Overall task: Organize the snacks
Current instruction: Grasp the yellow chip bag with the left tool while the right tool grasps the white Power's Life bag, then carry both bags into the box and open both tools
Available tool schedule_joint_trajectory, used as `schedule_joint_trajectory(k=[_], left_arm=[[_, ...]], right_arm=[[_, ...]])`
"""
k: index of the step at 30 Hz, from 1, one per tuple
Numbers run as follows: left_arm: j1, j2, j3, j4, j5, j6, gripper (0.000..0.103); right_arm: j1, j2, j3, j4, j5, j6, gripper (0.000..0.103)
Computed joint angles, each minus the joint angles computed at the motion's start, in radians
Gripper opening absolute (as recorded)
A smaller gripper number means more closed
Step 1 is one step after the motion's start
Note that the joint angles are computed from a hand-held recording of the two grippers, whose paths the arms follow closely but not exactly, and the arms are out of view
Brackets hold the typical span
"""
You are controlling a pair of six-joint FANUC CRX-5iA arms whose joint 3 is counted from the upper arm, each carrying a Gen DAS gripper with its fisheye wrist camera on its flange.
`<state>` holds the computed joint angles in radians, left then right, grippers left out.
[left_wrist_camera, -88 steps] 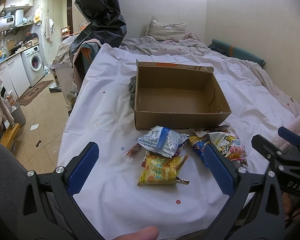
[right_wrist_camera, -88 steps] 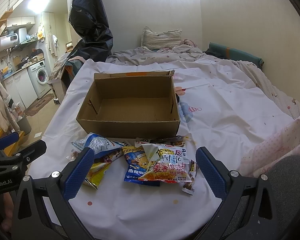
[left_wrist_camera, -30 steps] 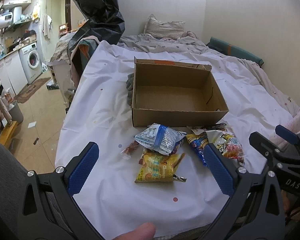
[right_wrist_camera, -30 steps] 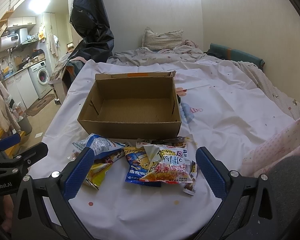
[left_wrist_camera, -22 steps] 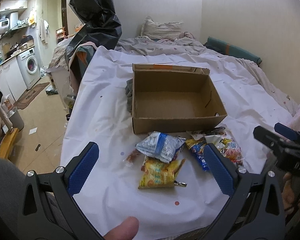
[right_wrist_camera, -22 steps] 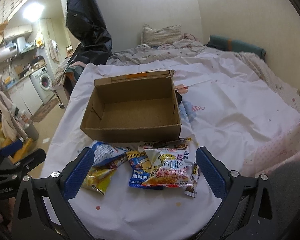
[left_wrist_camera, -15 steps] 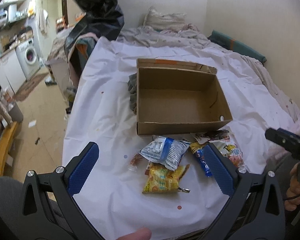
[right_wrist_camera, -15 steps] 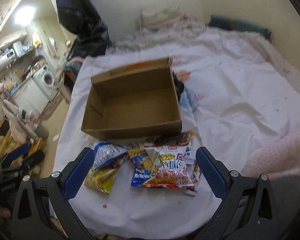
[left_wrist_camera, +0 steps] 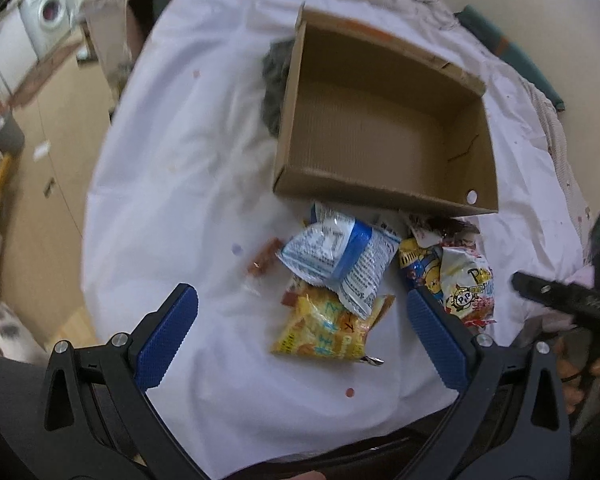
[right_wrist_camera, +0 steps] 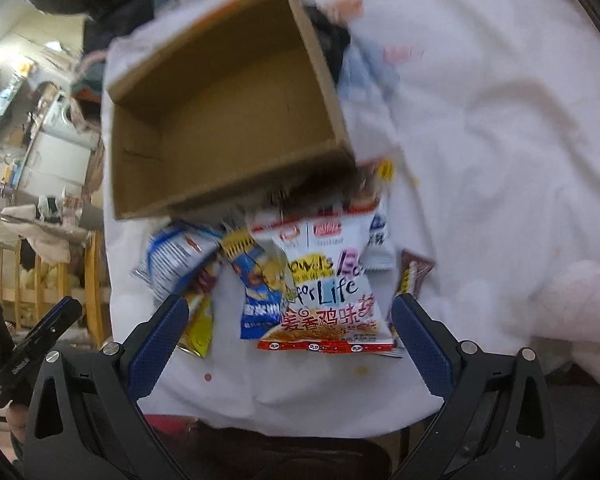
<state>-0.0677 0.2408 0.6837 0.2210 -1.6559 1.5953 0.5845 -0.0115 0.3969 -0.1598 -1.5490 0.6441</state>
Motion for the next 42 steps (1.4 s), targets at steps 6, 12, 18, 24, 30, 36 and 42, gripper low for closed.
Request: schedule_joint_trajectory(k=[6, 12, 18, 24, 30, 36, 42], left_arm=[[-0.068, 0.065, -0.001, -0.032, -0.107, -0.02, 0.103], [-0.113, 0.081, -0.052, -0.085, -0.12, -0.012, 0.103], [-0.143, 0.079, -0.071, -0.109, -0.102, -0.033, 0.09], [-0.157, 0.065, -0.09, -0.122, -0.107, -0.027, 0.077], [-0.158, 0.033, -0.14, -0.095, -0.084, -0.034, 0.066], [-0.152, -0.027, -0.198, -0.086, -0.076, -0.048, 0.065], [-0.132, -0.105, -0.225, -0.095, -0.084, -0.016, 0.064]], right_arm=[[0.005, 0.048, -0.017, 0.02, -0.022, 0.017, 0.091], [0.007, 0.049, -0.038, 0.019, -0.008, 0.035, 0.085], [-0.007, 0.084, -0.014, -0.004, -0.046, 0.057, 0.079], [0.012, 0.082, -0.024, 0.014, -0.037, 0.077, 0.069], [0.004, 0.065, -0.037, 0.003, -0.02, 0.09, 0.056], [0.002, 0.036, -0.057, -0.008, 0.006, 0.078, 0.053], [-0.026, -0.032, -0.072, -0.066, 0.049, 0.062, 0.053]])
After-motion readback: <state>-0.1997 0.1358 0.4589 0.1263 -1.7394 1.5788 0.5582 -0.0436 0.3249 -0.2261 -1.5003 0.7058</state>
